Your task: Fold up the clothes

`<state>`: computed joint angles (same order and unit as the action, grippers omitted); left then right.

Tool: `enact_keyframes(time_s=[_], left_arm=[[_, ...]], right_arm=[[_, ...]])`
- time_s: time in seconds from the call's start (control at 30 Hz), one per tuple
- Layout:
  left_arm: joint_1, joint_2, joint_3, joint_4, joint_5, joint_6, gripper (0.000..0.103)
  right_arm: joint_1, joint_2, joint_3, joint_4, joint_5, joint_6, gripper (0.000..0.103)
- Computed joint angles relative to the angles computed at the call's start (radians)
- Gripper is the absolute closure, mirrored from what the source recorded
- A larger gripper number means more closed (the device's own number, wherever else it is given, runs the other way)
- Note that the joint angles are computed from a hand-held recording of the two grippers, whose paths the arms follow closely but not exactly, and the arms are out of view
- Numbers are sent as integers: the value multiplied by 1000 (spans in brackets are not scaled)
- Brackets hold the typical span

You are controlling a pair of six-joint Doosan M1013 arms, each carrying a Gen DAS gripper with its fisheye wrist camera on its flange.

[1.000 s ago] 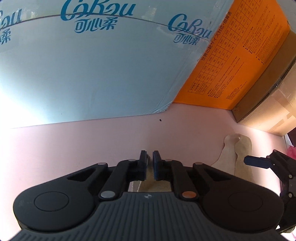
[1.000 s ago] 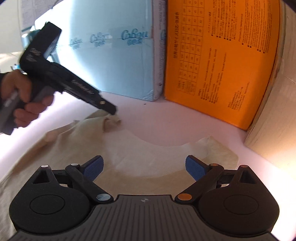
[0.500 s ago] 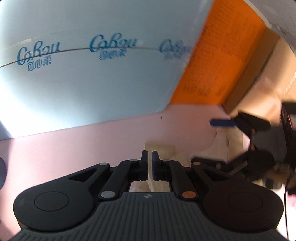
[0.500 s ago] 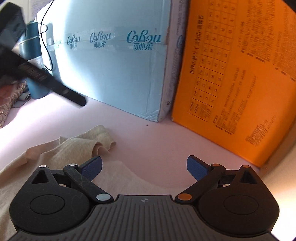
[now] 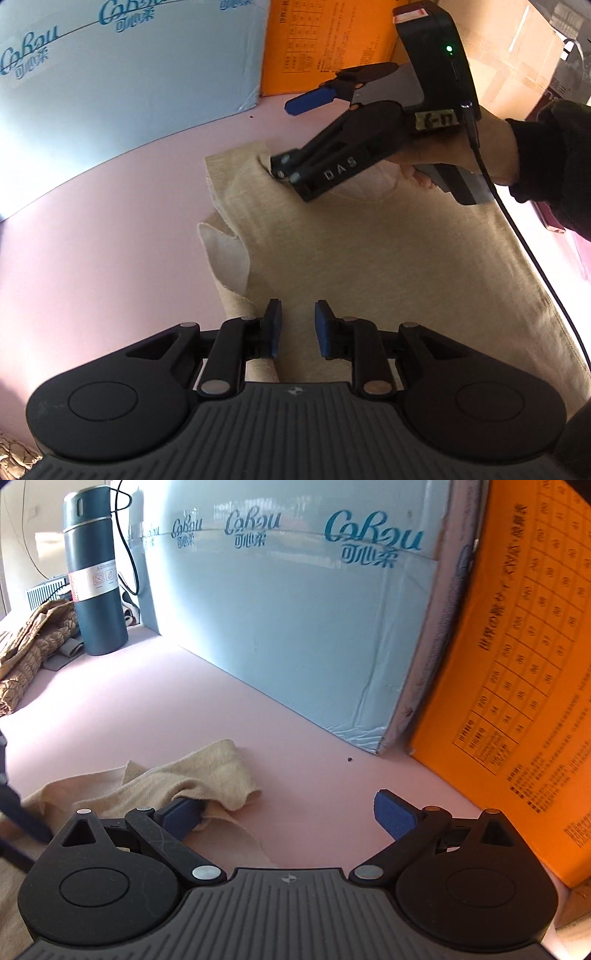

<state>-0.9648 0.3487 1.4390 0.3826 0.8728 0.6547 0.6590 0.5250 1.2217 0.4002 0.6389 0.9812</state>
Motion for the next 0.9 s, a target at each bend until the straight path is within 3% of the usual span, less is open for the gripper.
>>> enact_keyframes(time_s=[0.1, 0.13, 0.17, 0.3, 0.4, 0.43, 0.47, 0.53, 0.67, 0.9], left_arm=[[-9, 4, -4, 105, 88, -106, 81], [-8, 1, 1, 123, 105, -134, 76], [-7, -2, 6, 140, 122, -161, 64], [0, -10, 18, 166, 139, -204, 60], [6, -7, 15, 169, 138, -204, 60], [7, -5, 12, 167, 138, -200, 60], [7, -2, 9, 165, 138, -197, 58], [4, 0, 7, 170, 139, -197, 56], [-9, -11, 16, 191, 145, -220, 56], [-33, -19, 28, 238, 171, -212, 53]], right_arm=[[7, -1, 14, -17, -103, 81, 3], [6, -3, 20, -9, -133, 107, 3], [4, -4, 22, 1, -152, 132, 2], [-2, -11, 28, 31, -159, 153, 2], [-30, -8, 15, 262, -48, -19, 9], [-39, -3, 7, 327, 2, -60, 24], [-42, 5, -9, 349, 49, -72, 44], [-41, 28, -51, 343, 143, -63, 62], [-23, 60, -102, 289, 216, -22, 62], [3, 58, -104, 187, 135, 48, 63]])
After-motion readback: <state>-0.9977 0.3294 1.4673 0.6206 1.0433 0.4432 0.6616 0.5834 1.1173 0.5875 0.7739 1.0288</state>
